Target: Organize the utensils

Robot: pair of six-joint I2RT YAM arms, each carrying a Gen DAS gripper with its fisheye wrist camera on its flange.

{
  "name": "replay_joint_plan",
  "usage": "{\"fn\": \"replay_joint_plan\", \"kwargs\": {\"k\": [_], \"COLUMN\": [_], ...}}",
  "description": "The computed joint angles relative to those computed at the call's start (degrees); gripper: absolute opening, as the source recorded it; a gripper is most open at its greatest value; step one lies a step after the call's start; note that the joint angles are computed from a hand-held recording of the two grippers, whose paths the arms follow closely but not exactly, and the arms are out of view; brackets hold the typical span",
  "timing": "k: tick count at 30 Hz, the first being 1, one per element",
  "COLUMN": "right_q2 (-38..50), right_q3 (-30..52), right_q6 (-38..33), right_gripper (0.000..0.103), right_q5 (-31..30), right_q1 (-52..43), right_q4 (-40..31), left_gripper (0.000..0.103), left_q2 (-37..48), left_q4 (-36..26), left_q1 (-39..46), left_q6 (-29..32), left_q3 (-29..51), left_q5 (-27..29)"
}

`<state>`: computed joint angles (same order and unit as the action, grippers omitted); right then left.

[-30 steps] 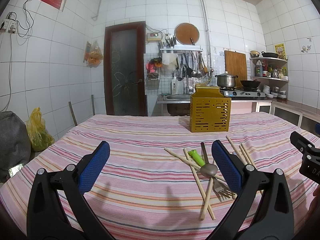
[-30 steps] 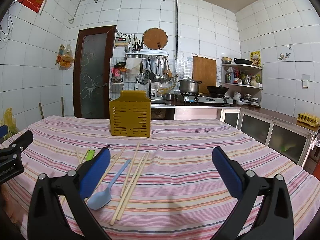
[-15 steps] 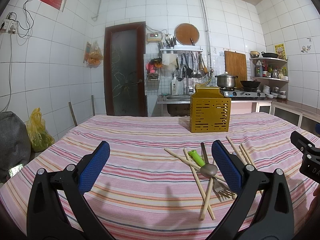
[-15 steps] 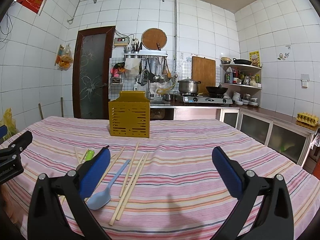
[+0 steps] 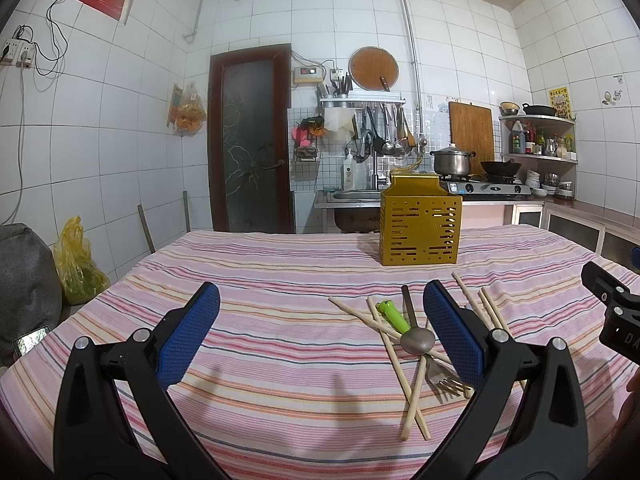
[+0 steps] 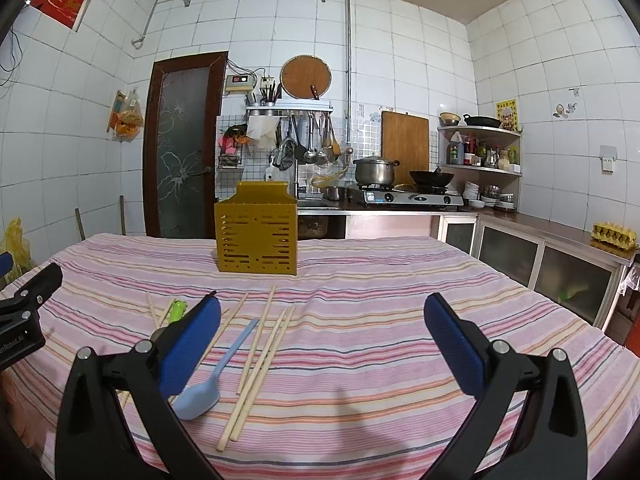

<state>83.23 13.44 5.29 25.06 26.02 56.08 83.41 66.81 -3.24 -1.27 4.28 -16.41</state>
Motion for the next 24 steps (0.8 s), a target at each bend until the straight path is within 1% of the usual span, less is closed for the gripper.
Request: {"fn": "replay_joint_plan", "kwargs": {"k": [11, 13, 17, 18, 22, 24], "right_q2": [-0.2, -0.1, 0.3, 0.3, 0.5, 0.6], "right_q3": [0.3, 0.1, 0.1, 0.0, -0.2, -0.2], "right_q6": [0.1, 0.0, -0.4, -0.4, -0.3, -0.4], "right_gripper": [0.099, 0.099, 0.099, 0.099, 0.099, 0.099], "right_q5": [-0.6, -0.6, -0.4, -0.3, -0.2, -0.1], "right_q1": [-0.7, -0.7, -0.7, -0.6, -0.4, -0.4], "right_q4": [-0.3, 0.0, 0.6, 0.7, 1.2, 1.3], "left_gripper": [0.098, 0.098, 0.098, 0.098, 0.098, 0.098], "left_q2": [0.4, -2.2, -3.0, -4.3, -6.1, -10.7], "left_q4": [0.3, -2.4, -3.3, -4.5, -5.9, -10.4], "left_q1": [0.0, 0.6, 0.7, 1.0, 1.3, 0.4], "left_q6": [0.0, 0.2, 0.3, 0.4, 0.6, 0.5], "left_q3": [0.1, 0.3, 0.4, 0.3, 0.3, 0.3], "left_q5": [0.0, 0.6, 0.6, 0.8, 1.2, 0.3]}}
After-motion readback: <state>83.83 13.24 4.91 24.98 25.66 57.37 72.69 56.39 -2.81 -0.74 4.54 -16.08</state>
